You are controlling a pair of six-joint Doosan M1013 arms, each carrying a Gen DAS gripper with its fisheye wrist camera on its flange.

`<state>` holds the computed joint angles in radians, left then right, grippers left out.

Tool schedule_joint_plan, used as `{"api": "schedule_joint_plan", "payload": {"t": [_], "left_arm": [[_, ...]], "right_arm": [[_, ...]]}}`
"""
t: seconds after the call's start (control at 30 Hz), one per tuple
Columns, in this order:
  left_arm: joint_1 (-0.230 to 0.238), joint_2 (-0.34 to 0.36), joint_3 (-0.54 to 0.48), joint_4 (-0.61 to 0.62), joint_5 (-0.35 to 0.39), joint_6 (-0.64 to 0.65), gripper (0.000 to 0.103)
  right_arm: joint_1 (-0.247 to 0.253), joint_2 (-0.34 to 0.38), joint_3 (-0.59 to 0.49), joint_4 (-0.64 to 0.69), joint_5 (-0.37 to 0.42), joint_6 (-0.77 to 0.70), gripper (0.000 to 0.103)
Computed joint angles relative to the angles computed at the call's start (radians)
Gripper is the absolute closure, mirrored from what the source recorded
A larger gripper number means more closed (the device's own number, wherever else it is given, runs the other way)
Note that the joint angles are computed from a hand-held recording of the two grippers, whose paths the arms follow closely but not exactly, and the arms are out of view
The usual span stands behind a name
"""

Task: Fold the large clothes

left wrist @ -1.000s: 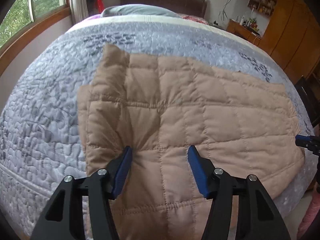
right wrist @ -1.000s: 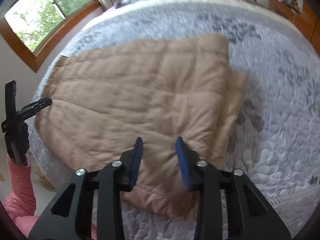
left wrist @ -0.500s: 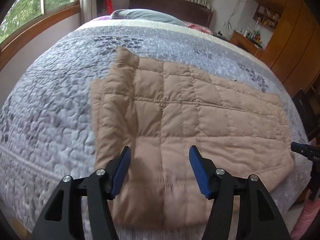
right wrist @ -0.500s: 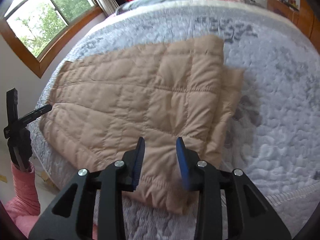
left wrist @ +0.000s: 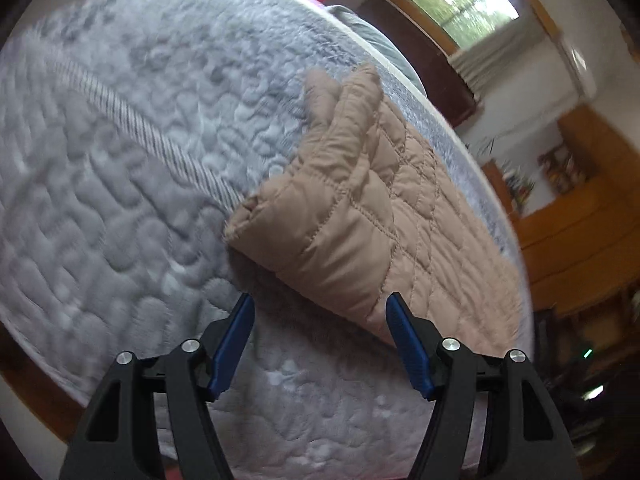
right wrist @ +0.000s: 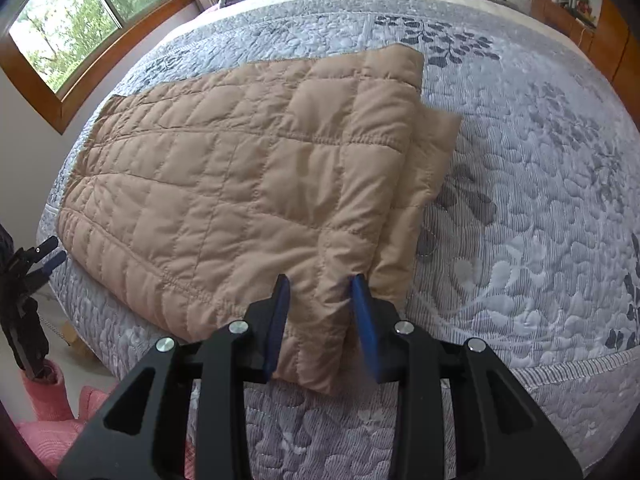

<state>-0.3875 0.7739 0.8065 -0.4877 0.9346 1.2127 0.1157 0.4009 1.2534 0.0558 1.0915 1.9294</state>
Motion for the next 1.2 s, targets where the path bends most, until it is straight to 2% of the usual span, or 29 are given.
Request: {"api": "schedule_joint_plan", "payload": {"t": [0.1,0.23,0.3,0.37,0.43,0.5,0.57,0.63,0.77,1.0,1.2], "left_arm": [[0.006,0.013,0.009,-0.077,-0.056,-0.043,0.034],[0.011,0.043,-0.023,-0.076,-0.106,-0.127,0.035],[0.011,0.057,-0.048,-0.065,-0.104,-0.153,0.037],[0.008,0.068,-0.076,-0.033,-0.09,-0.169,0.056],[0.012,0.066,-0.072,-0.076,-0.107,-0.124,0.077],[0.01,0.054,-0.052,-0.096,-0.143,-0.083,0.082],[0.008,0.049,-0.039,-0.083,-0.157,-0.058,0.082],[0.015,0.055,-0.032,-0.094,-0.134,-0.054,0.082],[0.028,0.062,-0.003,-0.211,-0.153,0.029,0.082],[0.018,0.07,-0.018,-0.156,-0.162,0.08,0.081],[0.033,0.056,0.028,-0.278,-0.181,0.145,0.081]], "right_arm": [[-0.002,0.003,-0.001,0.006,0.005,-0.008,0.07],[-0.005,0.01,-0.006,0.014,0.014,-0.017,0.07],[-0.006,0.015,-0.01,0.018,0.019,-0.021,0.07],[-0.008,0.019,-0.014,0.025,0.025,-0.019,0.07],[-0.009,0.021,-0.016,0.031,0.029,-0.017,0.07],[-0.011,0.022,-0.019,0.034,0.033,-0.017,0.07],[-0.01,0.024,-0.021,0.032,0.037,-0.016,0.07],[-0.013,0.027,-0.021,0.039,0.039,-0.017,0.07],[-0.017,0.036,-0.019,0.046,0.035,-0.019,0.07],[-0.002,0.037,-0.003,0.0,-0.002,0.006,0.07],[0.003,0.031,0.013,-0.012,-0.033,0.035,0.07]]}}
